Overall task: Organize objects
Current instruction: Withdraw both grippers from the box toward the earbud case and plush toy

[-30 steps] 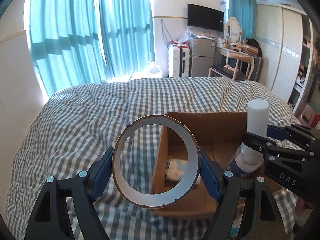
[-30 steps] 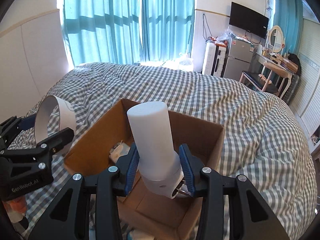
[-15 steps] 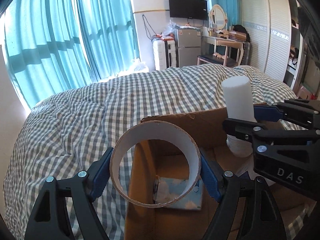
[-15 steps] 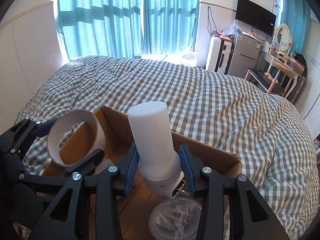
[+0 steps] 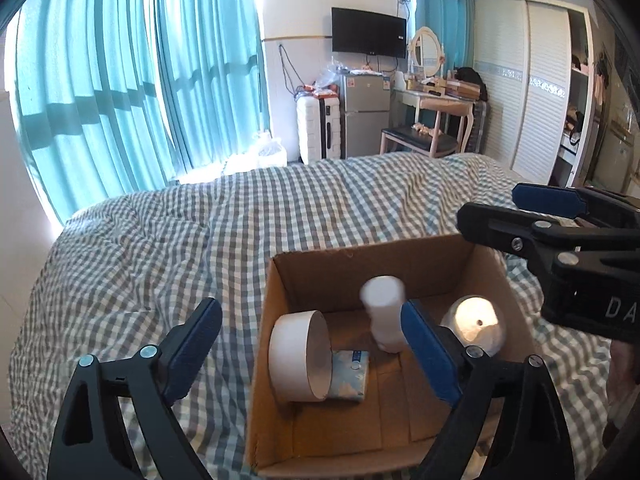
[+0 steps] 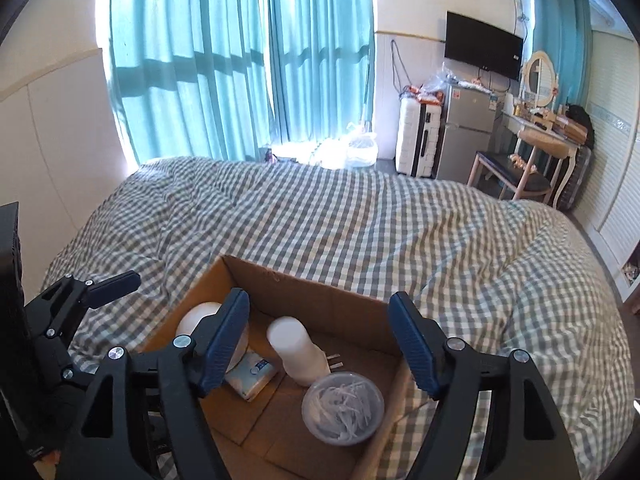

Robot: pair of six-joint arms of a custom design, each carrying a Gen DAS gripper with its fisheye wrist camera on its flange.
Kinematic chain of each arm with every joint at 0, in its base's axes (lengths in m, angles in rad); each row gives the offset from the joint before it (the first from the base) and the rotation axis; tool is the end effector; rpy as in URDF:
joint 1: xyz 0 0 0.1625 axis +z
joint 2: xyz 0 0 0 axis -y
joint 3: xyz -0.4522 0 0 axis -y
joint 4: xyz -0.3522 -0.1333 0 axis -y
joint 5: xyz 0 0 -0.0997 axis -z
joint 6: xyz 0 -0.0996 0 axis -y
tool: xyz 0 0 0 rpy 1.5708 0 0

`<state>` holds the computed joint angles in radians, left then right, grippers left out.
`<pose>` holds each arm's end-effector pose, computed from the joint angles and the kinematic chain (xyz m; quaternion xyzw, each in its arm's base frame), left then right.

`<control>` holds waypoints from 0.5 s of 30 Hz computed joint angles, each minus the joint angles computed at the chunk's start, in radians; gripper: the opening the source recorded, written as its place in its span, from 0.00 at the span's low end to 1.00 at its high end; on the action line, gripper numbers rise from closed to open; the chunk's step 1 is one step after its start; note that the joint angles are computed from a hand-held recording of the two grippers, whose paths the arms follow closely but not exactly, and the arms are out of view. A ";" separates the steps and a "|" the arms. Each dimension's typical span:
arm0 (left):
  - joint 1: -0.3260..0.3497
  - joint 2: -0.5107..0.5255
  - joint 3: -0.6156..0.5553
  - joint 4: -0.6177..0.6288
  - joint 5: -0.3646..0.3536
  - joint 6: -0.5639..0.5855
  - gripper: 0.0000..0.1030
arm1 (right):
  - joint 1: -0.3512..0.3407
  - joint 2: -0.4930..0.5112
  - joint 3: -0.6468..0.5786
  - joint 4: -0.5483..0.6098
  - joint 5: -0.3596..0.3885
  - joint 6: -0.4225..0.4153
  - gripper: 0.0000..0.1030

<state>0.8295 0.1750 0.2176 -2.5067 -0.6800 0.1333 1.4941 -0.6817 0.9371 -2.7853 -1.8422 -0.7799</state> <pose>-0.4445 -0.7976 -0.0530 0.2634 0.8365 -0.3553 0.3235 0.0429 -0.8335 0.3850 0.2441 -0.8468 0.3660 0.2990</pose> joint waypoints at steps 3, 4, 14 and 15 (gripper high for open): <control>-0.024 -0.101 0.191 -0.102 0.025 -0.025 0.93 | 0.011 -0.060 0.084 -0.059 0.002 -0.003 0.73; -0.030 -0.127 0.239 -0.121 0.032 -0.038 0.94 | 0.013 -0.082 0.111 -0.072 0.007 0.000 0.75; -0.091 -0.345 0.675 -0.294 0.169 -0.171 0.97 | 0.012 -0.287 0.411 -0.184 0.015 -0.095 0.89; -0.095 -0.357 0.707 -0.300 0.179 -0.192 0.97 | 0.006 -0.305 0.445 -0.191 0.015 -0.107 0.89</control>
<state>0.7348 -0.1823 0.9247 -2.8064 -0.5008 -0.0582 1.5003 -0.9870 1.3819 -2.9758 -1.8270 -0.8873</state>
